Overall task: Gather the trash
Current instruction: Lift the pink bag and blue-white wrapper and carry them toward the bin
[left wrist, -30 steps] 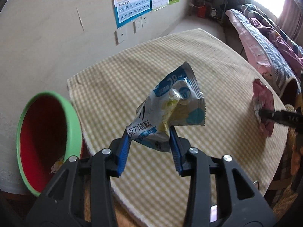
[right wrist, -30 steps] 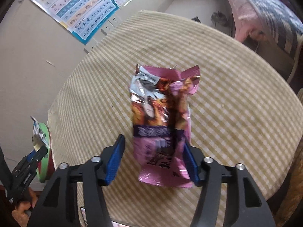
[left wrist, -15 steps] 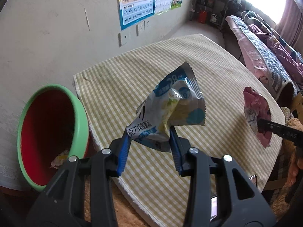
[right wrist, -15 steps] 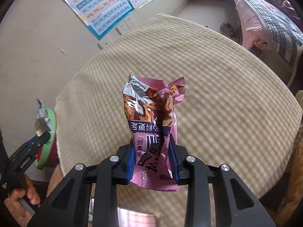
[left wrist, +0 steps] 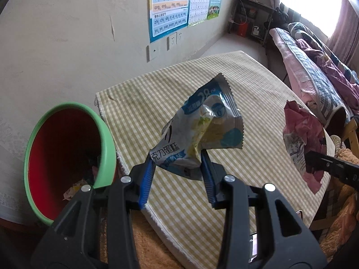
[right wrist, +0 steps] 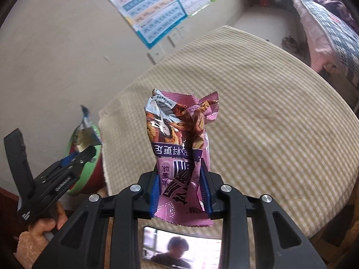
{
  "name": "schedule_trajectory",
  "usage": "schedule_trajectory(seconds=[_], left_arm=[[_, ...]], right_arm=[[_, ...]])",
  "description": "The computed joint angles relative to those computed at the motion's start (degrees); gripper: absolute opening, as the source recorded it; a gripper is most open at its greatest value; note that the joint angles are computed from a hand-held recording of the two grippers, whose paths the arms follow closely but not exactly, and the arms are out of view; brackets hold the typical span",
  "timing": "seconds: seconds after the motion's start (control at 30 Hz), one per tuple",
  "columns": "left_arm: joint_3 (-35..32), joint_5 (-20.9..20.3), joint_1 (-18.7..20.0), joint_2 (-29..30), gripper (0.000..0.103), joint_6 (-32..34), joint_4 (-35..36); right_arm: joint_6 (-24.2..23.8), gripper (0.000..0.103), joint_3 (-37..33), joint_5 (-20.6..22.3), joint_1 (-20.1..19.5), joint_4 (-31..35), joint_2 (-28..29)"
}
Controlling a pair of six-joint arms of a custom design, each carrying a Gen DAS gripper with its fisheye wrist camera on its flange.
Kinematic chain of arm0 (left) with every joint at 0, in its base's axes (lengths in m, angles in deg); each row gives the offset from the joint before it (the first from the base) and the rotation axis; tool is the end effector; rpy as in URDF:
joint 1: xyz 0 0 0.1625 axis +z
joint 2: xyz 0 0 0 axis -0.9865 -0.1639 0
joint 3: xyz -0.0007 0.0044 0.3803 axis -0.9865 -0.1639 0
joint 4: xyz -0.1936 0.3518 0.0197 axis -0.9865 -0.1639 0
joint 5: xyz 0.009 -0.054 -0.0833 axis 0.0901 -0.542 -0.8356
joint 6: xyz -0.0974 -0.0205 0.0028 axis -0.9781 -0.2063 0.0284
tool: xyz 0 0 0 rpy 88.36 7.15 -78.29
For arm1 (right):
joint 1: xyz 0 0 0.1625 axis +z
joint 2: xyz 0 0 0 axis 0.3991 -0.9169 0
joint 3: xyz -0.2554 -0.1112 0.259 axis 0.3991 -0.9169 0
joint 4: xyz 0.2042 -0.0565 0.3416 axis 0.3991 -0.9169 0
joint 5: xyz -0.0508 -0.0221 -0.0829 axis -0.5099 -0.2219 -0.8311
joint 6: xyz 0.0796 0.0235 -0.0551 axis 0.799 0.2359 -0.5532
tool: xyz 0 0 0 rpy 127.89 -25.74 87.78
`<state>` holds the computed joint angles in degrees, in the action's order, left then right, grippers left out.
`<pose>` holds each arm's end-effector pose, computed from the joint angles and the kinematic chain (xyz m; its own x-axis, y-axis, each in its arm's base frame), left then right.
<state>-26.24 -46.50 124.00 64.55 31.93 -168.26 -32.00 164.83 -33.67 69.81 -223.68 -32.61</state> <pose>-0.4175 -0.6680 0.0389 -0.6774 0.3938 -0.6214 0.6280 0.7495 -0.2096 0.1211 -0.5850 0.4087 -0.9001 0.2643 0.3464 0.0050 0.8012 -0.5984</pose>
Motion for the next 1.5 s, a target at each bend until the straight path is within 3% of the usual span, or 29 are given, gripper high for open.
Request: schedule_trajectory(seconds=[0.33, 1.5], left_arm=[[1.52, 0.1, 0.42, -1.53, 0.038, -0.92, -1.38], [6.32, 1.57, 2.06, -5.73, 0.038, -2.9, -5.97]], right_arm=[[-1.37, 0.03, -1.67, 0.14, 2.46, 0.14, 2.54], [-3.2, 0.03, -6.49, -1.61, 4.3, 1.54, 6.52]])
